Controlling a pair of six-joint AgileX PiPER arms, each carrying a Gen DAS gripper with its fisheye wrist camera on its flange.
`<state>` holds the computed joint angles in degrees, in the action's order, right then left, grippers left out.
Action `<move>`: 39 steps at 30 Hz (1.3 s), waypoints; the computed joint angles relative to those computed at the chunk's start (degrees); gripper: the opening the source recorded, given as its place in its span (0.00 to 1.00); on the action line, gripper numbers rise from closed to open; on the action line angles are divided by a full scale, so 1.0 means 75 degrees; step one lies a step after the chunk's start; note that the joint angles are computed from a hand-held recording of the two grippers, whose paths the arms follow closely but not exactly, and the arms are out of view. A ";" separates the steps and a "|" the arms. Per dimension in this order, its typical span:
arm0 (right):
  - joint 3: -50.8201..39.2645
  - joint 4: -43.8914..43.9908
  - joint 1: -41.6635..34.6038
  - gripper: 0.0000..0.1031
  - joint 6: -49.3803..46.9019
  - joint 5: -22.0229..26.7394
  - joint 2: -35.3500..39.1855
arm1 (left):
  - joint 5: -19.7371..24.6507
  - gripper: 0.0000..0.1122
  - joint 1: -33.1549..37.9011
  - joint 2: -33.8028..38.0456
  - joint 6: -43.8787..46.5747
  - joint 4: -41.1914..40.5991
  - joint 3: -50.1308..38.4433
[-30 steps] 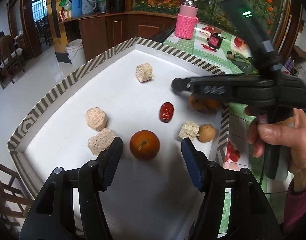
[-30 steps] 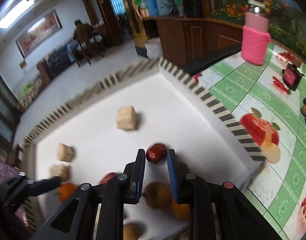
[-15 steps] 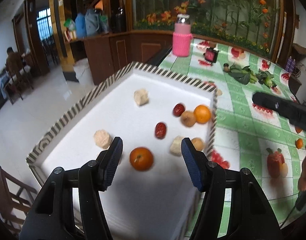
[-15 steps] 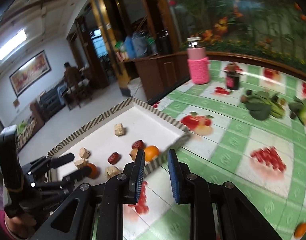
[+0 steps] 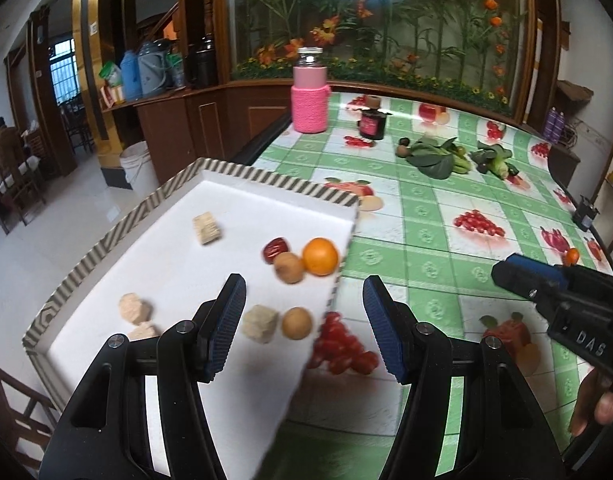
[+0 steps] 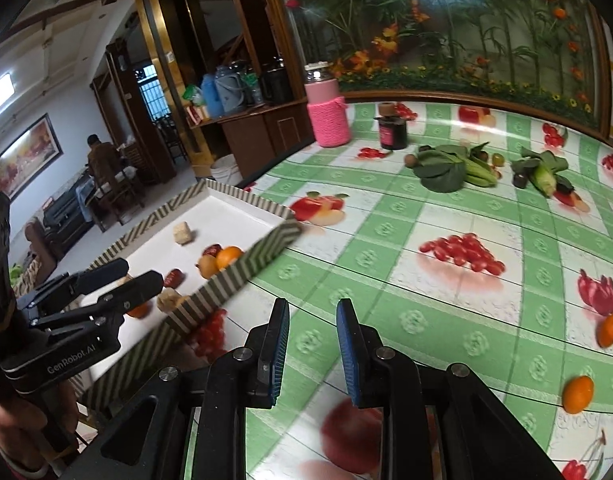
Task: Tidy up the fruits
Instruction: 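Grasp an orange with the right gripper while the left gripper grasps another orange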
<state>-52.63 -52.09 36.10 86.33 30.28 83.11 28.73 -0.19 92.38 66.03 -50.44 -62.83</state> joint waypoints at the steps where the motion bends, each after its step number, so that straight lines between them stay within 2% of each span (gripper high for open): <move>1: 0.0062 0.0030 -0.0002 0.23 0.0018 0.0011 -0.0033 | -0.0032 0.55 -0.0075 -0.0003 -0.0057 0.0039 0.0010; 6: 0.0295 0.0035 -0.0071 0.25 0.0204 -0.0119 -0.0031 | -0.0291 0.55 -0.0490 0.0052 -0.0329 0.0305 0.0077; 14: 0.0658 0.0064 -0.0197 0.25 0.0381 -0.0239 -0.0048 | -0.0159 0.55 -0.0852 0.0314 -0.0639 0.0492 -0.0050; 20: 0.1327 -0.0090 -0.0420 0.27 0.0742 0.0048 -0.0859 | -0.0126 0.55 -0.1237 0.0409 -0.0835 0.0621 -0.0058; 28: 0.2079 0.0208 -0.0787 0.27 0.0588 0.0451 -0.1968 | -0.0119 0.55 -0.1858 0.0434 -0.1175 0.0897 -0.0039; 34: 0.2421 0.0635 -0.1095 0.28 -0.0153 0.1546 -0.3259 | 0.0285 0.55 -0.2333 0.0399 -0.1058 0.0822 -0.0014; 39: 0.2726 0.1757 -0.2583 0.31 -0.2013 0.1617 -0.4034 | 0.0465 0.55 -0.2954 0.0392 -0.1151 0.0918 0.0046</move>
